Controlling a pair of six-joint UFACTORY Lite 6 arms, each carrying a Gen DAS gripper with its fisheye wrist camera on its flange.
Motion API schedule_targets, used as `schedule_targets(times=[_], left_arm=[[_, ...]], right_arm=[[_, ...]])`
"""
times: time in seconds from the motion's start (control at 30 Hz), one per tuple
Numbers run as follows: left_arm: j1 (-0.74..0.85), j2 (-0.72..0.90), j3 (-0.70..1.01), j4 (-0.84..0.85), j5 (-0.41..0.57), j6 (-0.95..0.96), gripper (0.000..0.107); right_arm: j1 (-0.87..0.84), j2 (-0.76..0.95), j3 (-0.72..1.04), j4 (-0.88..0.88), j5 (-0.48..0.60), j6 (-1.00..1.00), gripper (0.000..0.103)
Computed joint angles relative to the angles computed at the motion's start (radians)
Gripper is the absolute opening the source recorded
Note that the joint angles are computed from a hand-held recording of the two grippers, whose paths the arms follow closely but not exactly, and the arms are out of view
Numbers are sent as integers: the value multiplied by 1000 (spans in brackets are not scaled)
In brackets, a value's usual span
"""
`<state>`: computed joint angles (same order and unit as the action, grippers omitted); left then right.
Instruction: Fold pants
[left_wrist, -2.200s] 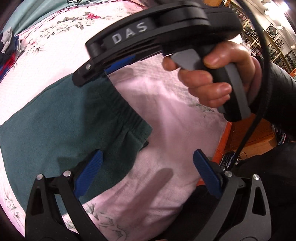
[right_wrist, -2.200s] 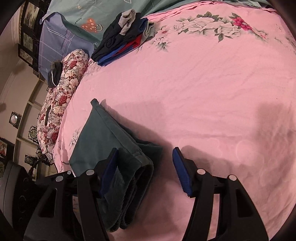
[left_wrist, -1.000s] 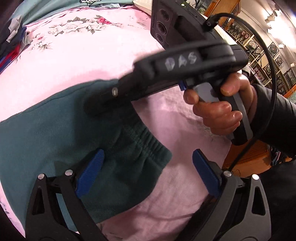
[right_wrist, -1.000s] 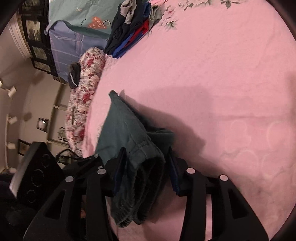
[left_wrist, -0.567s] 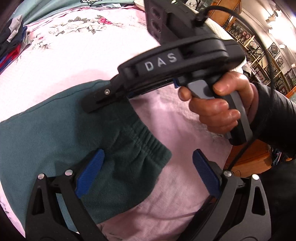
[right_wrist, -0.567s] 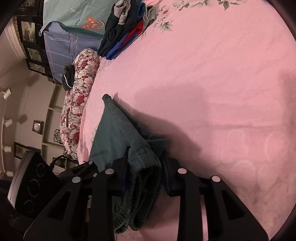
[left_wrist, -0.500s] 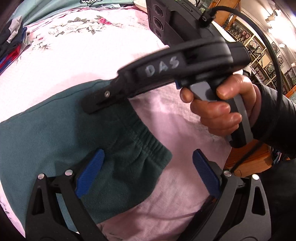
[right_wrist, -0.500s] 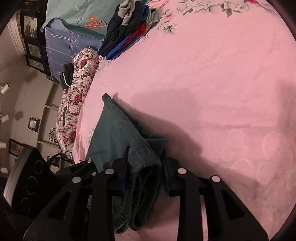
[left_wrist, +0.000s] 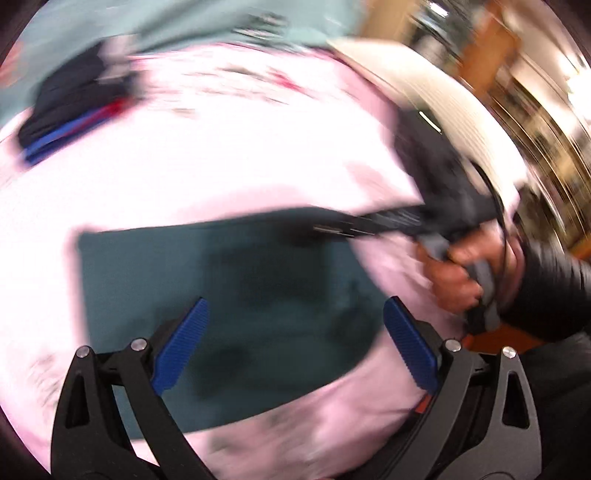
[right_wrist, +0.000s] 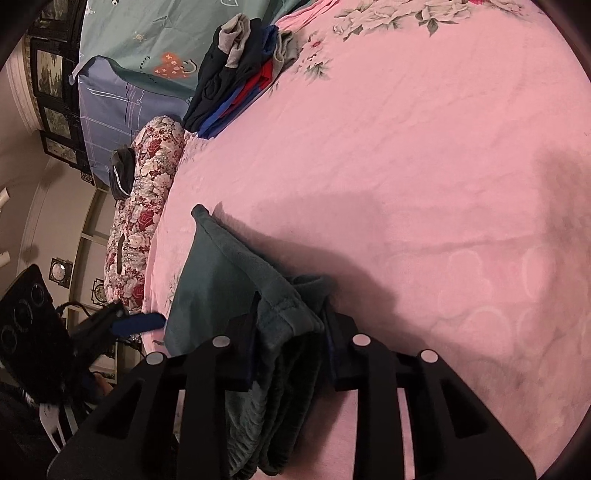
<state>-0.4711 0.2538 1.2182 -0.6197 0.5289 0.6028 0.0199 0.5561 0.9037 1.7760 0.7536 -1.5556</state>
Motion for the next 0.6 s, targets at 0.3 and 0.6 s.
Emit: schedule_targets(times=[0.3,0.6], left_arm=[[486,-113,-179,-141,156,-50,96],[621,41,-186,-392,328,-28,96]], right_arm=[[-10,9,-19,51,25,-27,29],[-12,10,-28,69,34,-52,28]])
